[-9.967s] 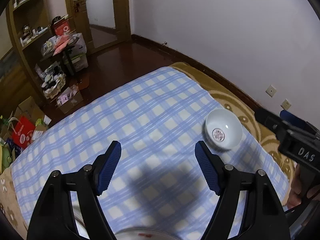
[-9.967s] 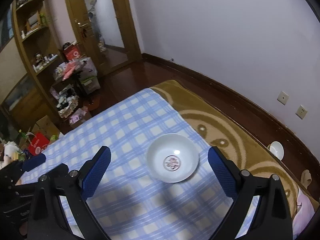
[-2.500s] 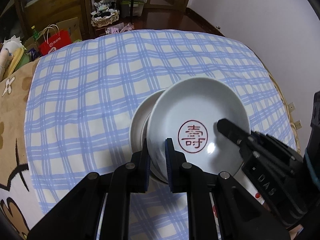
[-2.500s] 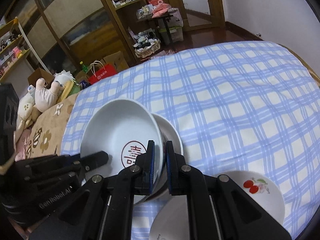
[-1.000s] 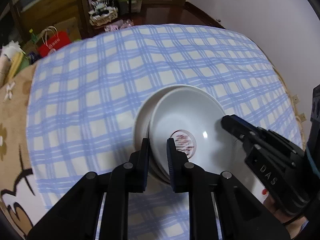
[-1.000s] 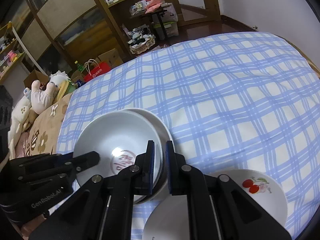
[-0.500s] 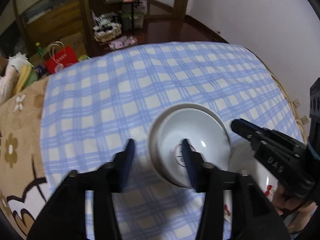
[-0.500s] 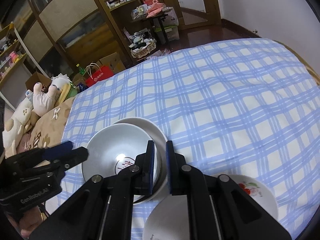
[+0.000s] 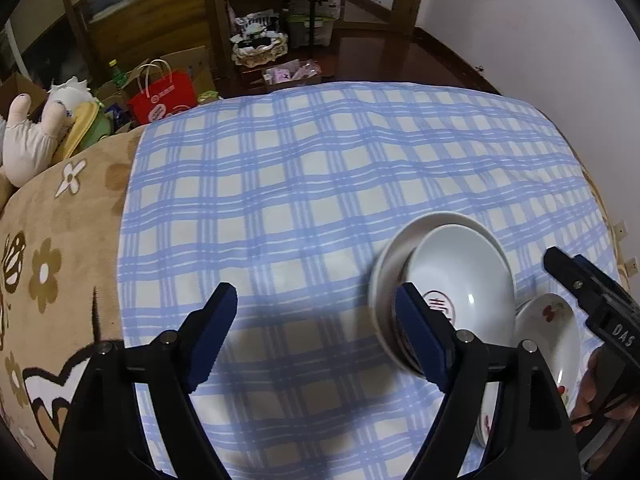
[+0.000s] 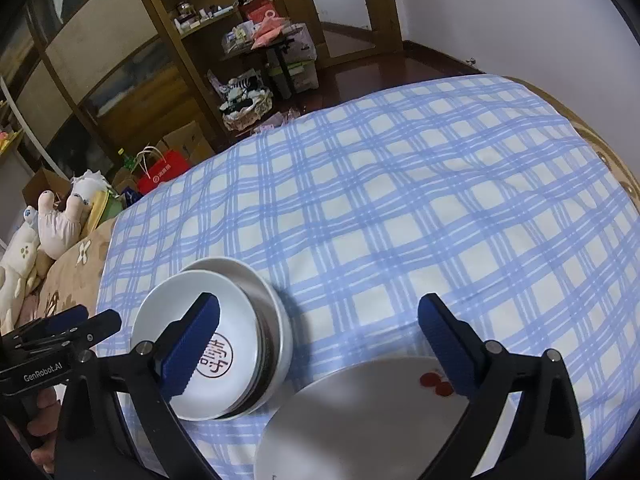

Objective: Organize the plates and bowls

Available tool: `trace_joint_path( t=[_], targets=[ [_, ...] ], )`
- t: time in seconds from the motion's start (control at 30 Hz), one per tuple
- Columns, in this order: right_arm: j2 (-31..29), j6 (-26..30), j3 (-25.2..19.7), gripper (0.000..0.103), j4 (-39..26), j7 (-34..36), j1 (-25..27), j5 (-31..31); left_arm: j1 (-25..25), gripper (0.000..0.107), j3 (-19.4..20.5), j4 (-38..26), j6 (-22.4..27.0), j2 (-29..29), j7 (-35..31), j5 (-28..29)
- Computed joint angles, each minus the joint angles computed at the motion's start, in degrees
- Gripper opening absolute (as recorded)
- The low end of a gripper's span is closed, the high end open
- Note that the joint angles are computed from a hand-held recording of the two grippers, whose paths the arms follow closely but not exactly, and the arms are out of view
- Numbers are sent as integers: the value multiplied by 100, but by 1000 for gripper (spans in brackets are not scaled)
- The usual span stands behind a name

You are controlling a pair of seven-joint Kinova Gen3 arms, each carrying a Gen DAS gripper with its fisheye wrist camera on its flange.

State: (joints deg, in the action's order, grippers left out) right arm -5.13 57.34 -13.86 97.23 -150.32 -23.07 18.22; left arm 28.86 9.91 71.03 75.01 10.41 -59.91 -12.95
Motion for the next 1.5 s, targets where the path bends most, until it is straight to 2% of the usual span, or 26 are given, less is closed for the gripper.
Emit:
trace_joint_path(
  t=[0.17,0.33,0.47,0.73,1.03,1.23,1.5],
  targets=[
    [69,190,-7,103,-68,71,-16,67,-12,82,-27,-68,190,107,19,9],
    [334,656,-47,103,-303,313,-206,298,105,82,-84,-194,496,284,168,-173],
    [389,738,56,103,-330,375,-306,245,-3,82,-104,-281,623,388,45,80],
    [560,1076,153,103,-465,381,-381,198,-210,82,-102,-277,555,398,-197,640],
    [570,987,307,103,-432,598,-233,-290,-475,82,-122,-191,445,348,-345,1151],
    [624,999,320,103,-448,653,-218,-371,-416,82,-102,-224,443,369,-334,1090],
    [752,1065,322,103,-520,722,-287,-453,-543,82,-111,-164,382,361,-336,1348]
  ],
)
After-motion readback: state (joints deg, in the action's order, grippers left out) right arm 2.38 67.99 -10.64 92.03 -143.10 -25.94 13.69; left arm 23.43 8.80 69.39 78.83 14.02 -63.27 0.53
